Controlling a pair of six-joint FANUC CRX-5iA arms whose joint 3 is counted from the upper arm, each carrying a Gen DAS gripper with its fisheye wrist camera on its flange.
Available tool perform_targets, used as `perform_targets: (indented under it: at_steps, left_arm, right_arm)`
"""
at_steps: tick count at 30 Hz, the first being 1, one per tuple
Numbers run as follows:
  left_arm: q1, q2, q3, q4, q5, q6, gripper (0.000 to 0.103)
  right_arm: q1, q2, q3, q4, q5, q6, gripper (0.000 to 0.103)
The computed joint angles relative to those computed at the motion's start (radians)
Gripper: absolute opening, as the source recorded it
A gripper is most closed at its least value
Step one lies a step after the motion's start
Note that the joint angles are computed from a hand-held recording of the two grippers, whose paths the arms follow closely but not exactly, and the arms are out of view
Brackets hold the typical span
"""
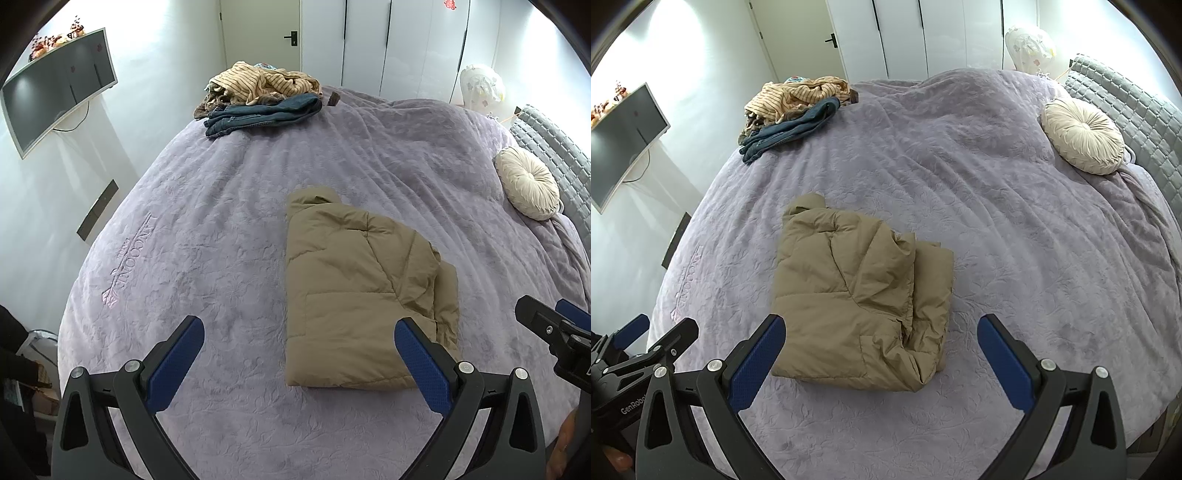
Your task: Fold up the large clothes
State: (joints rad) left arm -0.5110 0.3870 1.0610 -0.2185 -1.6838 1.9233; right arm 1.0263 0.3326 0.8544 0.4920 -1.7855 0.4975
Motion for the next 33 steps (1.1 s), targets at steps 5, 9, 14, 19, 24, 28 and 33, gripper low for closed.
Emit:
perform_targets:
  at_steps: [5,9,14,19,24,28,33]
  left_arm:
    - [-0.001,0.001,-0.002,-0.001,0.003,0.000,0.103]
    - [-0.002,0.003,0.003,-0.002,0.000,0.002,0.103]
    - [-0.004,0.003,0.000,-0.006,-0.001,0.008,0.103]
    - [-0.009,-0.008,-0.020,-0.014,0.004,0.018,0.103]
    - [-0.011,-0.004,-0.012,-0.018,0.001,0.017,0.103]
    - [-0.014,-0.012,-0.023,-0.028,0.008,0.019,0.103]
    - [-0.015,-0.007,-0.013,-0.034,0.005,0.018,0.103]
  right_arm:
    - [0.000,0.002,0.005,-0.001,-0.003,-0.001,0.103]
    - [-0.001,0.002,0.006,-0.001,-0.003,0.001,0.103]
    - [-0.001,0.002,0.006,0.001,-0.002,0.000,0.103]
    - [-0.001,0.001,0.002,0.000,0.000,-0.002,0.103]
    - [-0.002,-0.001,-0.003,-0.005,0.004,-0.001,0.103]
    - [0.002,-0.003,-0.011,-0.003,0.007,-0.010,0.103]
    - [0.004,-0.005,-0.018,-0.007,0.011,-0.013,0.103]
